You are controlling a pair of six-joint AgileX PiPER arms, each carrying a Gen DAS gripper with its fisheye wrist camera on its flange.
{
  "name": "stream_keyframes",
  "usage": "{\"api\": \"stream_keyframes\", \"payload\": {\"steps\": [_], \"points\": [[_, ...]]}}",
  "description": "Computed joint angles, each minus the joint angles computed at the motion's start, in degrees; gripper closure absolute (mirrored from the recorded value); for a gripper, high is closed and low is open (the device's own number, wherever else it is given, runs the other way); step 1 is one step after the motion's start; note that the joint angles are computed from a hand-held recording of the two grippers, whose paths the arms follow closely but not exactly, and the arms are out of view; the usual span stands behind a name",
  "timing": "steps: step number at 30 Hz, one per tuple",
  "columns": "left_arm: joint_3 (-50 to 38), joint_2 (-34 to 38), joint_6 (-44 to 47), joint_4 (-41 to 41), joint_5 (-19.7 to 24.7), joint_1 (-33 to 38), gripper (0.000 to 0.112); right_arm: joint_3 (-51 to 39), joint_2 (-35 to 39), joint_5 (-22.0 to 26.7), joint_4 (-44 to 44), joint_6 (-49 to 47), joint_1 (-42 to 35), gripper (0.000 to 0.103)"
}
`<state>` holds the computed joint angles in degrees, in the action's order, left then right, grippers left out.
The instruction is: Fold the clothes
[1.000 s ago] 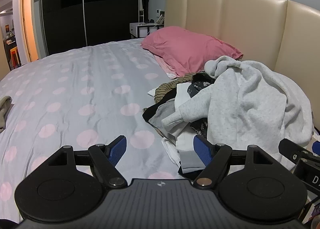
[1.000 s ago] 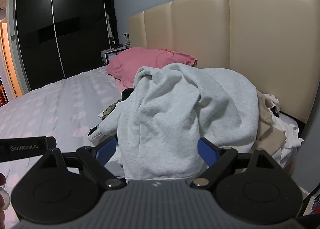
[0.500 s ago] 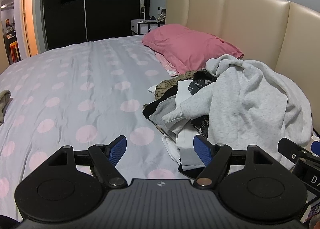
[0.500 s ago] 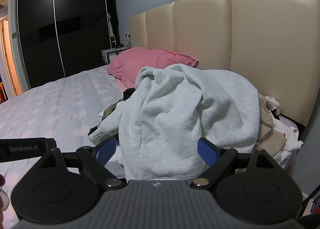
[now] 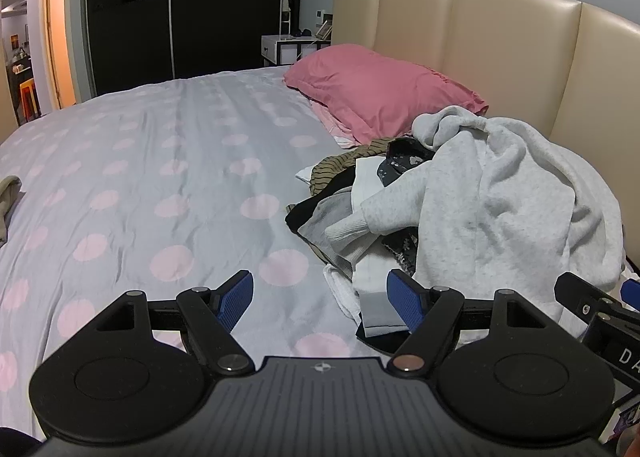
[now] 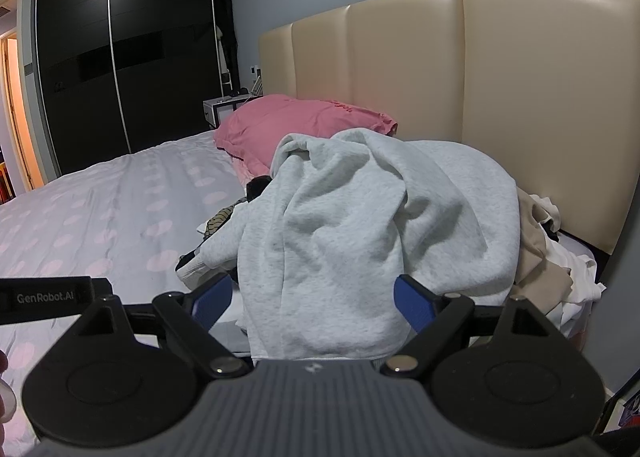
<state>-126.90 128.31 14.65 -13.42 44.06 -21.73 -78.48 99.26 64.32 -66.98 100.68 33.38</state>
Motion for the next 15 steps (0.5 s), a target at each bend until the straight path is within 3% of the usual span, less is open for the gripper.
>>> {"api": "stream_keyframes", "payload": {"steps": [15], "points": [[0.0, -0.1, 0.2, -0.1, 0.5, 0.1, 0.039, 0.1, 0.0, -0.3, -0.2, -0.1, -0.1, 0.014]]}}
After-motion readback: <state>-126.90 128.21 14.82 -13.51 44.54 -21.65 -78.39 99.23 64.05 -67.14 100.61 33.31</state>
